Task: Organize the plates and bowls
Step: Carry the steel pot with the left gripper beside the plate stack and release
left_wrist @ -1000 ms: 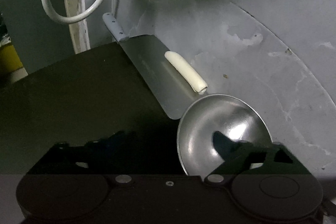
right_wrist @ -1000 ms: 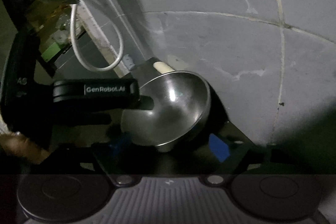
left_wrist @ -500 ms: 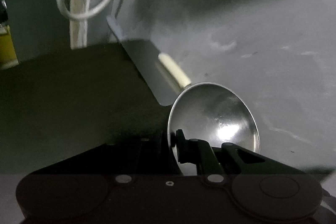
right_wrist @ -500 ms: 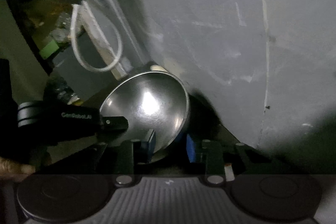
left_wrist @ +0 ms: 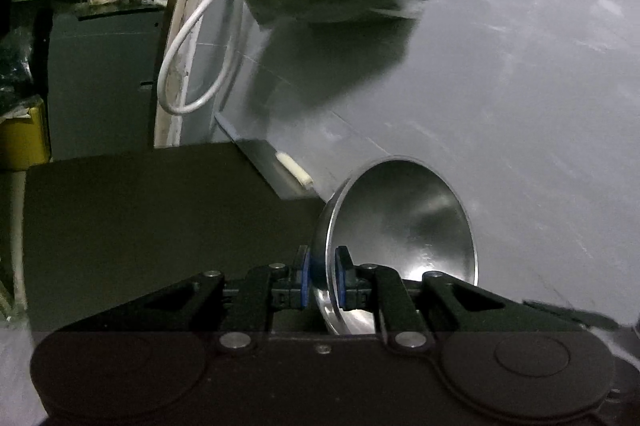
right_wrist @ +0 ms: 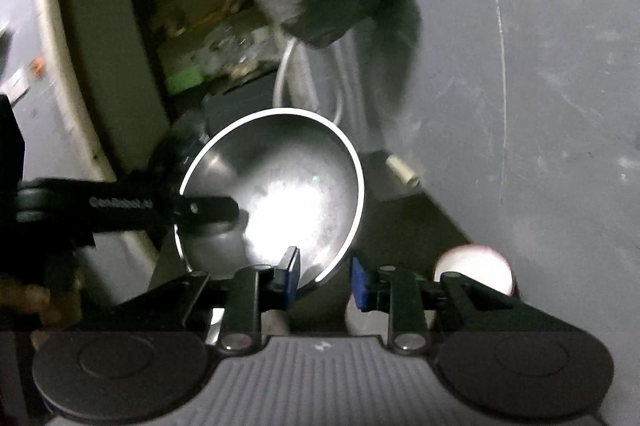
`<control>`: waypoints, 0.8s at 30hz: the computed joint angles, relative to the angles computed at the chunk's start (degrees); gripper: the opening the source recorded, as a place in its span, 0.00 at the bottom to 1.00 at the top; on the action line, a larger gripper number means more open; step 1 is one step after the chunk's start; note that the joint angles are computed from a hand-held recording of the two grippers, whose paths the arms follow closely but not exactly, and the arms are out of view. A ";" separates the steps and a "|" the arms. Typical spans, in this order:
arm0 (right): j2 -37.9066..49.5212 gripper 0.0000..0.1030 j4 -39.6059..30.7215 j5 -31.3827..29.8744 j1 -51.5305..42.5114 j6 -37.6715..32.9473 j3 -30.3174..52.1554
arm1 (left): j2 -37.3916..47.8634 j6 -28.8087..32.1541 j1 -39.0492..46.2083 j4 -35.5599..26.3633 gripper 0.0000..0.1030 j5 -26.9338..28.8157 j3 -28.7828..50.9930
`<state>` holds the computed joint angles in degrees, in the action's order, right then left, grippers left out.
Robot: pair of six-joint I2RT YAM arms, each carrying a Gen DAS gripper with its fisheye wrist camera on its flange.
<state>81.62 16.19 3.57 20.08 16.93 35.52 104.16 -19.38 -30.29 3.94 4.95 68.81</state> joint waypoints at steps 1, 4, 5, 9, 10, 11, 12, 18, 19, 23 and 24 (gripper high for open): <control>-3.08 0.29 -2.09 0.79 1.73 0.06 -2.04 | -3.50 -0.39 -0.79 0.16 0.13 -0.41 -4.15; -12.47 0.29 -9.10 1.58 5.82 0.45 -7.38 | -11.85 -2.43 -3.21 0.32 0.13 -1.95 -14.32; -15.01 0.29 -11.31 1.89 7.34 0.47 -8.73 | -14.40 -3.41 -3.89 0.58 0.13 -2.31 -17.44; -21.57 0.28 -18.95 4.14 13.70 0.85 -11.06 | -23.24 -8.64 -6.44 -0.62 0.13 -3.69 -27.58; -22.86 0.28 -20.70 4.90 15.55 0.97 -11.47 | -24.82 -9.83 -6.97 -1.43 0.13 -3.88 -29.33; -24.42 0.28 -22.41 5.76 17.47 1.66 -12.00 | -26.38 -11.15 -7.46 -2.47 0.13 -4.07 -30.99; -25.95 0.27 -24.21 6.21 19.20 2.42 -12.54 | -27.85 -12.37 -7.90 -3.53 0.13 -4.24 -32.46; -22.24 0.27 -29.64 6.31 26.22 4.82 -10.76 | -31.47 -17.91 -7.93 -11.82 0.12 -1.70 -37.06; -20.44 0.26 -30.31 6.45 26.87 5.20 -9.73 | -30.72 -18.48 -7.49 -12.77 0.13 -0.69 -36.95; -15.36 0.26 -30.51 4.64 27.96 5.72 -7.97 | -29.37 -19.33 -6.25 -16.90 0.15 1.36 -36.85; -13.87 0.26 -29.87 3.81 27.45 5.19 -7.65 | -28.84 -19.20 -5.75 -17.19 0.15 1.66 -36.55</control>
<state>67.75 -13.68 7.38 47.53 22.12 27.87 75.32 -38.59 -36.04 -13.25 6.61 32.26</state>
